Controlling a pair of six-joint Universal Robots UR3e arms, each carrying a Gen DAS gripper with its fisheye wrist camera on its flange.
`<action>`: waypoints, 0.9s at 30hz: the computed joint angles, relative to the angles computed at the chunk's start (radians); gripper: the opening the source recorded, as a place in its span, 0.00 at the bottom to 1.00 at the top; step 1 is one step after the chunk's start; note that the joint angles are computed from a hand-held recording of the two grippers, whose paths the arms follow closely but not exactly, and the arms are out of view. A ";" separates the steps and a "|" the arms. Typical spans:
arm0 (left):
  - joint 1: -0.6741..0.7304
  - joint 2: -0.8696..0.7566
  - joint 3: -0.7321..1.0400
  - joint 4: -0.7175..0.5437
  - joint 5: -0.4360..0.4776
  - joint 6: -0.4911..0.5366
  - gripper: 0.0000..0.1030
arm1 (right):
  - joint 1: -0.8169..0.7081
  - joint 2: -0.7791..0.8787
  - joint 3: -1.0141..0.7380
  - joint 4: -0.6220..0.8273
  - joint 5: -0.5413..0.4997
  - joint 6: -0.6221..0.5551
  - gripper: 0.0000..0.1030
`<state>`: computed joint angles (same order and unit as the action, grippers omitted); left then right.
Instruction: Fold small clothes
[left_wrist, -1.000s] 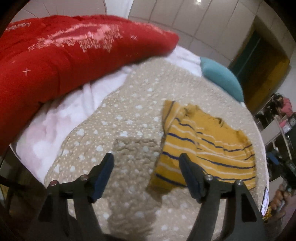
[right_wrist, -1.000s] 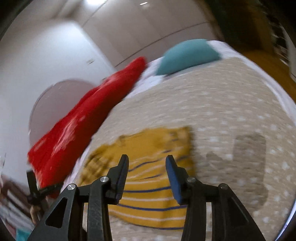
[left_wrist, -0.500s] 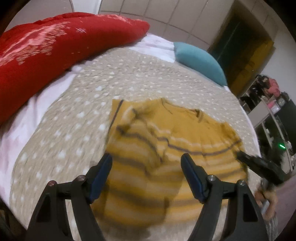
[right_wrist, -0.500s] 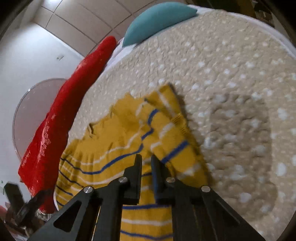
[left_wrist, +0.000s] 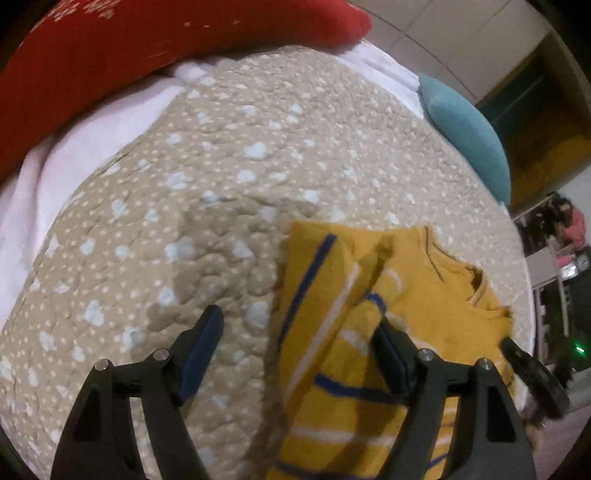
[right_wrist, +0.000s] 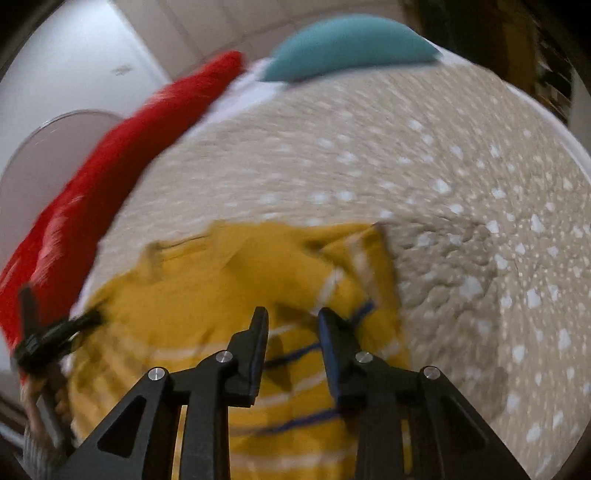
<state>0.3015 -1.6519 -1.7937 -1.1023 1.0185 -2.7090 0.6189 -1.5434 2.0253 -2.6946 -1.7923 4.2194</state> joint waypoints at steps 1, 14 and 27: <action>0.032 0.029 -0.013 -0.032 -0.018 0.032 0.76 | -0.024 -0.012 0.052 -0.074 0.023 0.020 0.27; 0.458 0.452 -0.202 -0.644 -0.122 0.764 0.80 | 0.403 0.033 -0.215 0.169 -0.255 0.058 0.37; 0.587 0.695 -0.277 -0.658 -0.001 0.783 0.40 | 0.589 0.005 -0.080 0.304 -0.371 0.433 0.30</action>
